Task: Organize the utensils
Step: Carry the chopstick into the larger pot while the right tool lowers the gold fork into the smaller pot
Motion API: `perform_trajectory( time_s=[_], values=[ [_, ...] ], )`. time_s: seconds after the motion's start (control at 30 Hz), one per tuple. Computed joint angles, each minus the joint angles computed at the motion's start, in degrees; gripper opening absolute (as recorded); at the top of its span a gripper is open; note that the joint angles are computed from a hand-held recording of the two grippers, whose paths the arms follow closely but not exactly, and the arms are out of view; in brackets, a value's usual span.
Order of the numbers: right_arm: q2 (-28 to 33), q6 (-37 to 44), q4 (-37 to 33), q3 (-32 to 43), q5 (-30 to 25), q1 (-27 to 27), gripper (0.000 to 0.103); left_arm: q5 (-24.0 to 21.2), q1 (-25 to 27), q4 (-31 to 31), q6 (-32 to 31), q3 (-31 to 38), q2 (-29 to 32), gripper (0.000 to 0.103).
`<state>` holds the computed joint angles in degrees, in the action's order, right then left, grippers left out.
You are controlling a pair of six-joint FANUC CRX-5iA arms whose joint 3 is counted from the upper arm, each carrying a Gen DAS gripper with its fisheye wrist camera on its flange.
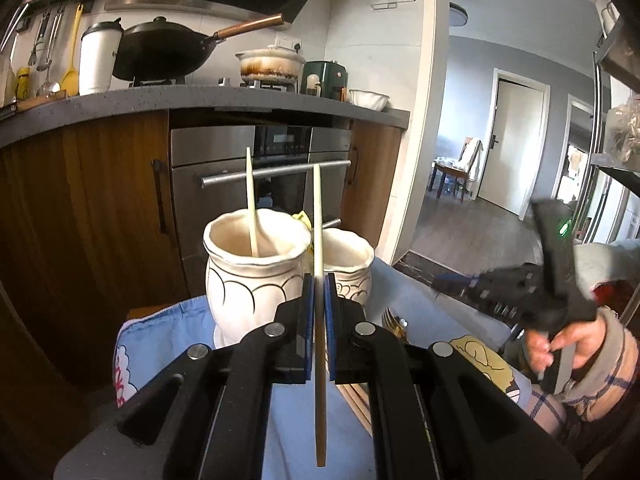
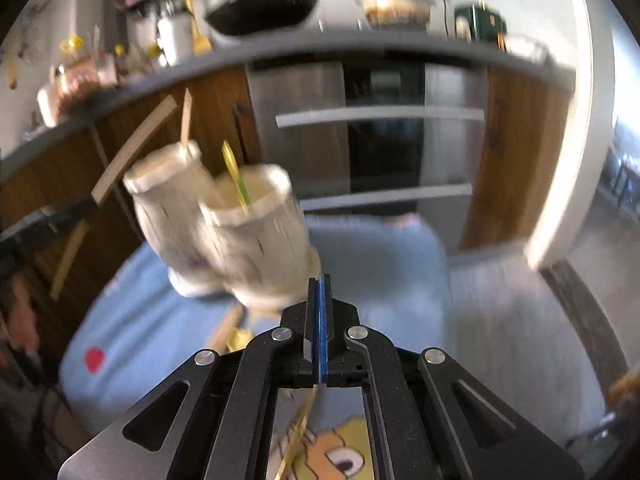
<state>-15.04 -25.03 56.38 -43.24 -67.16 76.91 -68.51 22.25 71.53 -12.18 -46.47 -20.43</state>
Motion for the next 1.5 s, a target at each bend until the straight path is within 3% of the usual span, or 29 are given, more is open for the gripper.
perform_trajectory(
  time_s=[0.03, 0.07, 0.37, 0.67, 0.97, 1.27, 1.5],
  values=[
    [0.4, 0.4, -1.2, 0.0, 0.8, -0.4, 0.020, -0.1, 0.0, -0.2, 0.1, 0.0, 0.1, 0.005],
    [0.9, 0.8, -2.0, 0.1, 1.7, -0.8, 0.022, -0.1, 0.0, -0.3, 0.1, 0.1, 0.1, 0.005],
    [3.8, 3.0, -5.3, 0.5, 7.5, -4.9, 0.021, -0.2, 0.1, -1.1, 0.2, 0.1, 0.3, 0.005],
    [5.0, 5.2, -6.2, 0.5, 12.7, -7.5, 0.004, -0.2, 0.0, -1.3, 0.2, 0.0, 0.4, 0.005],
    [1.6, 0.5, -0.6, -1.3, 6.9, -3.1, 0.004, -0.6, 0.5, -0.4, 0.1, -0.1, 0.1, 0.005],
    [-1.1, -3.1, 9.0, -0.9, -5.8, 4.3, 0.003, -0.8, 1.0, 2.9, 0.2, -0.2, 0.8, 0.005],
    [1.3, -1.3, 18.4, 2.0, -13.0, 3.8, 0.003, 0.9, -1.8, 8.2, 1.4, 1.6, 4.2, 0.005]
  ],
)
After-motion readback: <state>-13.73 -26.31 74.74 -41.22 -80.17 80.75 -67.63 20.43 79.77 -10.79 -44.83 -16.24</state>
